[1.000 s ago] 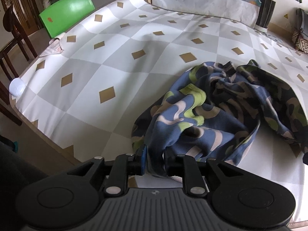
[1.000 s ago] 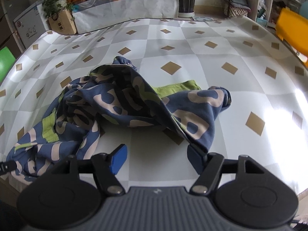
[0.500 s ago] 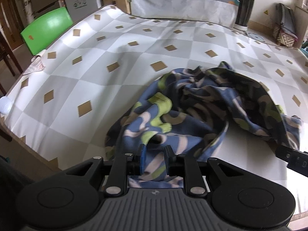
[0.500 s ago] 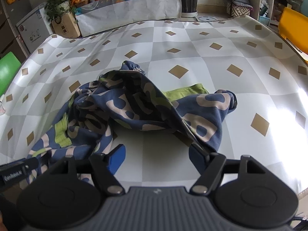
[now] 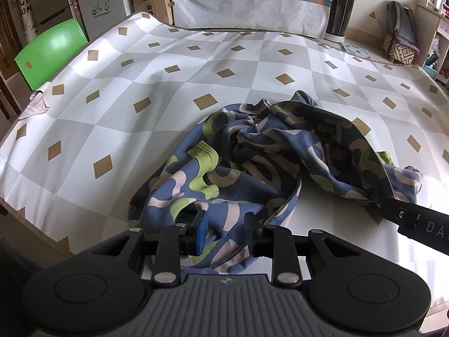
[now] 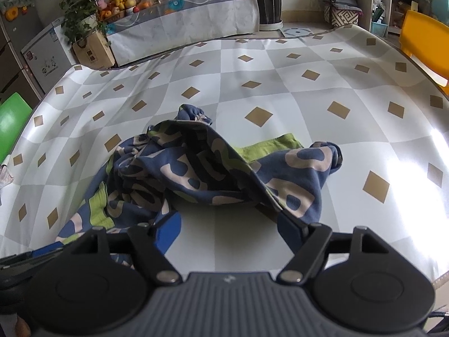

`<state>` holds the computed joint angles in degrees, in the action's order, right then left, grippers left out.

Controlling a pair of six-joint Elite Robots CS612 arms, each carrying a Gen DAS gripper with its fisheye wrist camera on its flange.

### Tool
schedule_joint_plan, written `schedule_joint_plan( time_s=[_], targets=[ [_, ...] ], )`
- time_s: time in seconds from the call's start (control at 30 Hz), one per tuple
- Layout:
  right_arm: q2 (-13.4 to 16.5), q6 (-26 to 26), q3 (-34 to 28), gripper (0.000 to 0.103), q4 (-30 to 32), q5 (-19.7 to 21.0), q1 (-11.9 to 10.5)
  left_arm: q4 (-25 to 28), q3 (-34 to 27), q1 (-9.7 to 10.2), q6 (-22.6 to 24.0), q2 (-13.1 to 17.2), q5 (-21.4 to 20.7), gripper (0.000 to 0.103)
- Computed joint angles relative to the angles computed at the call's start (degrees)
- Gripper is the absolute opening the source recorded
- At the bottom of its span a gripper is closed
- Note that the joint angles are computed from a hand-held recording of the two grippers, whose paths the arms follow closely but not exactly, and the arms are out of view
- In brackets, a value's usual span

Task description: Fold clothes

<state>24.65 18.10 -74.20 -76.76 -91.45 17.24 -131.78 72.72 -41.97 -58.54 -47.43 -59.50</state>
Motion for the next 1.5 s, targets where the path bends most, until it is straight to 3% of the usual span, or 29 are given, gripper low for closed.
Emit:
schedule_joint_plan(
  time_s=[1.0, 1.5],
  targets=[
    [-0.55, 2.09, 0.2, 0.075, -0.68, -1.24, -0.11, 1.32, -4.43, -0.21, 1.88, 2.24, -0.32, 0.026],
    [-1.31, 2.87, 0.97, 0.075, 2.23, 0.55, -0.18, 3.55, -5.64, 0.09, 1.92, 2.76, -2.38, 0.026]
  ],
)
